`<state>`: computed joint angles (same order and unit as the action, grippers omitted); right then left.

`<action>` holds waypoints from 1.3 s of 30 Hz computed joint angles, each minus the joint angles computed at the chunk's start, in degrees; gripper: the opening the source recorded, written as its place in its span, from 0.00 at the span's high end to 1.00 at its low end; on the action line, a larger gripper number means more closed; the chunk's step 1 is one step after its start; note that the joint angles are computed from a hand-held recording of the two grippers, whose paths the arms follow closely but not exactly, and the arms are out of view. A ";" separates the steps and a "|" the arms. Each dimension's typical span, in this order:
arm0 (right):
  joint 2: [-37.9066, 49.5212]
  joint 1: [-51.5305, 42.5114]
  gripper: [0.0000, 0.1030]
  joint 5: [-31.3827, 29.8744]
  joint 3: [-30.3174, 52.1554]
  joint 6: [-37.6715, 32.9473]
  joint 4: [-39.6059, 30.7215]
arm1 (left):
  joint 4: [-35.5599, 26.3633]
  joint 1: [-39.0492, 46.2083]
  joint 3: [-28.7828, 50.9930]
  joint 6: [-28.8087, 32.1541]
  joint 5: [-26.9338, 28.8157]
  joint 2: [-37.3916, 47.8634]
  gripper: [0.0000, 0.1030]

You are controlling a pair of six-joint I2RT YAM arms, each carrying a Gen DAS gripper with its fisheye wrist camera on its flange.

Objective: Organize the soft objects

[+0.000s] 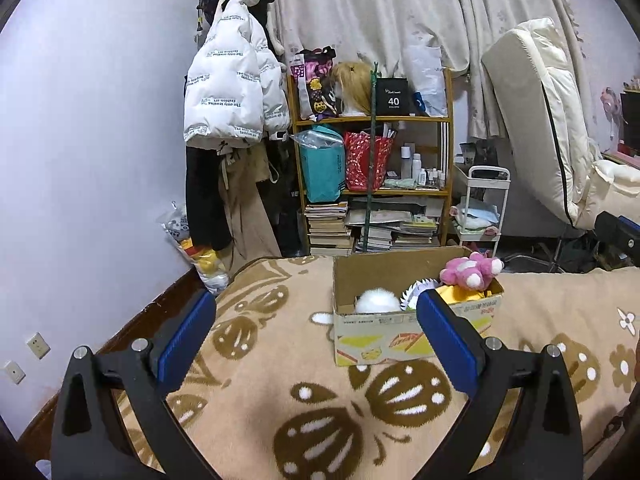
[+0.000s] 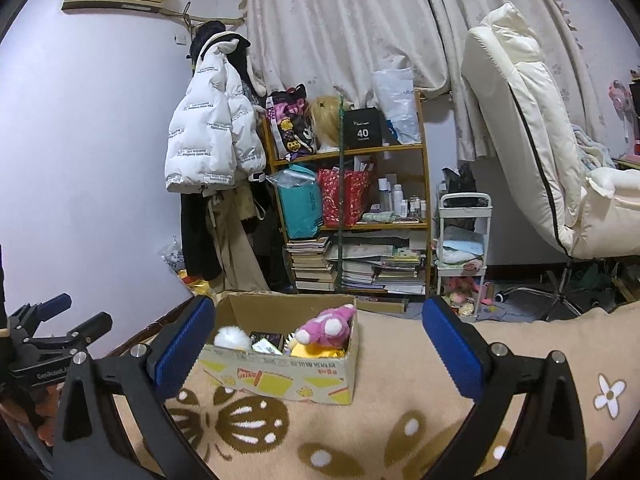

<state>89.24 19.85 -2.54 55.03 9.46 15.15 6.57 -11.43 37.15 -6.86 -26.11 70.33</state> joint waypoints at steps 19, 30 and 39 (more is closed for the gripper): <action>4.99 -0.09 0.00 -0.62 0.62 0.36 0.18 | 1.61 -1.03 0.84 -1.45 0.21 5.96 0.04; 6.72 -0.05 0.00 0.33 1.44 -0.24 0.57 | 1.09 -1.09 3.12 -2.13 0.19 10.42 0.04; 7.19 -0.17 0.00 0.39 2.00 -0.22 0.46 | 0.92 -1.55 3.50 -1.84 -0.61 11.05 0.04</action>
<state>96.43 19.68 -2.15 57.03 9.23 15.61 7.48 -12.98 40.66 -8.70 -26.72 81.37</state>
